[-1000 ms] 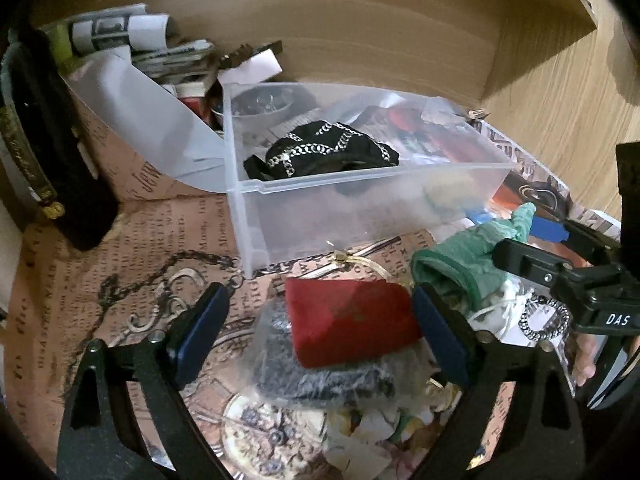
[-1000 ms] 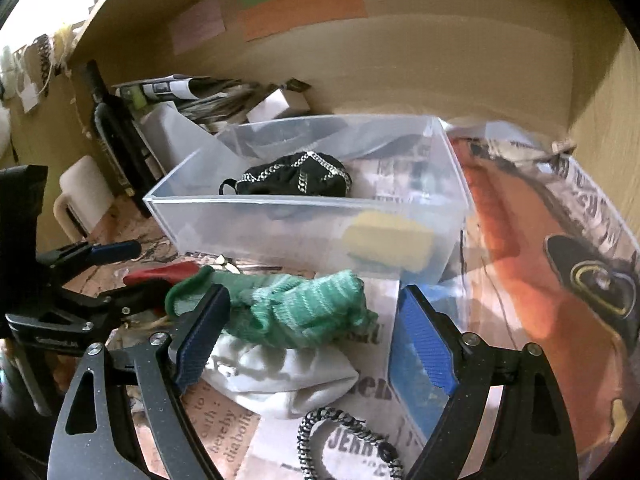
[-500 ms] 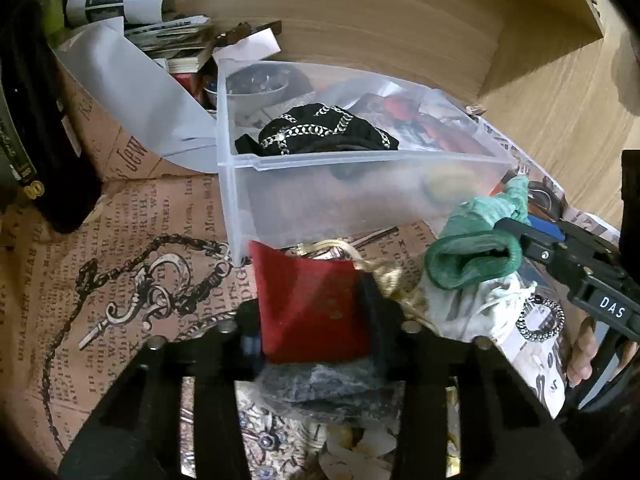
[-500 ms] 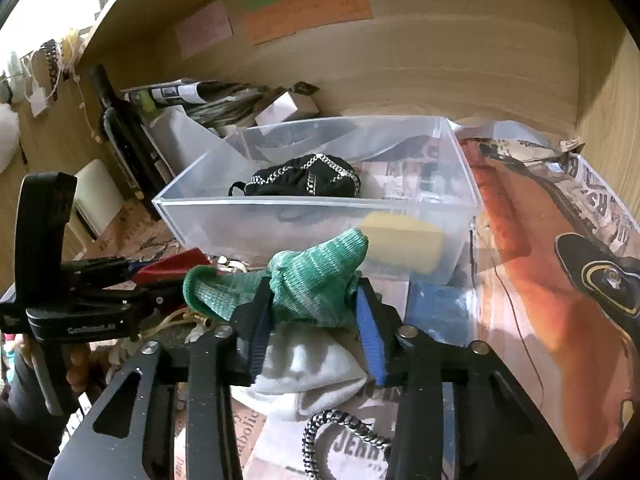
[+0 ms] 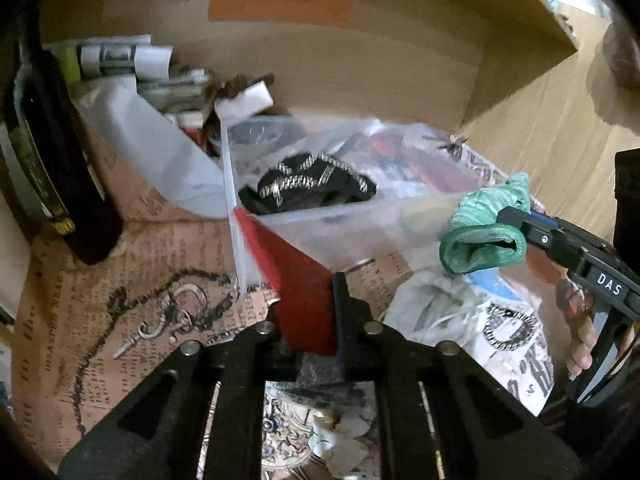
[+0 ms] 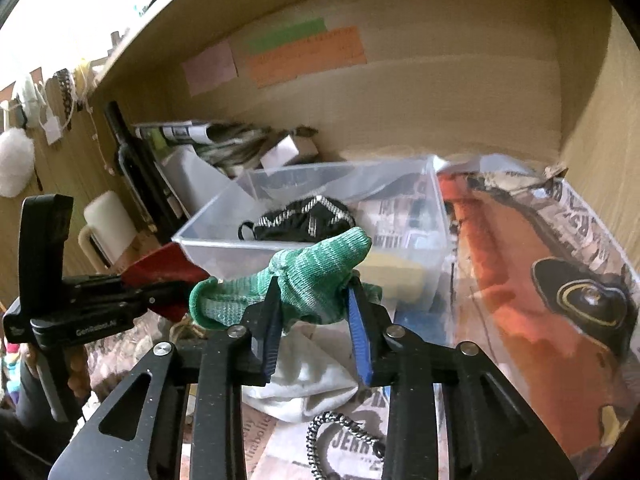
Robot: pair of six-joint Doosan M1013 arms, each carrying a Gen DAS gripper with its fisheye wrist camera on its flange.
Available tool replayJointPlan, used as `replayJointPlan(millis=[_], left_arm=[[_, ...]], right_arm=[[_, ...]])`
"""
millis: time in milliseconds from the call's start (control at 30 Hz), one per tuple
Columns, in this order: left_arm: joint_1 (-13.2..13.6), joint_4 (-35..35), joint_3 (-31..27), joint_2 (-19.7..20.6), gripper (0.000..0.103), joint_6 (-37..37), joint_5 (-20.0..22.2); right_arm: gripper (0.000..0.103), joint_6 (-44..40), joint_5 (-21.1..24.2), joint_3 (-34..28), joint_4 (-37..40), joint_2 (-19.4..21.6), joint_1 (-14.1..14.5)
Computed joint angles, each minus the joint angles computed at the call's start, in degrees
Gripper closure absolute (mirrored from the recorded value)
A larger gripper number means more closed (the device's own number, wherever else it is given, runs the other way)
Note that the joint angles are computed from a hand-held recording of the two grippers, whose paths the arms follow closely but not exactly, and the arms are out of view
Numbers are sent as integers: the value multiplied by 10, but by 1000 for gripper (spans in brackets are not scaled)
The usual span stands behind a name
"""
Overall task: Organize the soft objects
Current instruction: 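Carry the red cloth with the left tool into the box while the right tool drops the green sock in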
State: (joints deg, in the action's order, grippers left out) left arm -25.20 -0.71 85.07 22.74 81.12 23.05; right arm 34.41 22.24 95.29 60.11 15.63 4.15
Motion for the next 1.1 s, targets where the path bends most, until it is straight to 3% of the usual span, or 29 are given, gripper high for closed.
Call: replayJointPlan(millis=[300, 433, 567, 667, 800, 833, 900, 933, 1000, 1100], left_arm=[[-2, -8, 5, -23, 95, 8, -50], [-3, 13, -3, -22, 95, -19, -78], [1, -15, -20, -16, 95, -4, -98], [2, -22, -39, -6, 95, 2, -91], [7, -73, -55, 5, 95, 49, -52], [7, -81, -57, 7, 92, 60, -38], [7, -72, -59, 11, 78, 56, -10], [8, -71, -58, 12, 63, 55, -5], [6, -40, -44, 7, 46, 26, -12], [4, -5, -25, -3, 40, -2, -20]], right_arm=[[75, -108, -23, 5, 117, -16, -4], [75, -154, -28, 0, 170, -16, -5], [75, -191, -33, -9, 208, -12, -5], [75, -190, -40, -19, 206, -6, -4], [75, -150, -45, -31, 168, 4, -5], [75, -138, -45, -32, 156, 5, -5], [75, -104, -42, -37, 124, 9, -7], [75, -86, -38, -39, 109, 11, -8], [75, -56, -34, -42, 81, 16, -10], [75, -31, -31, -44, 59, 19, -11]])
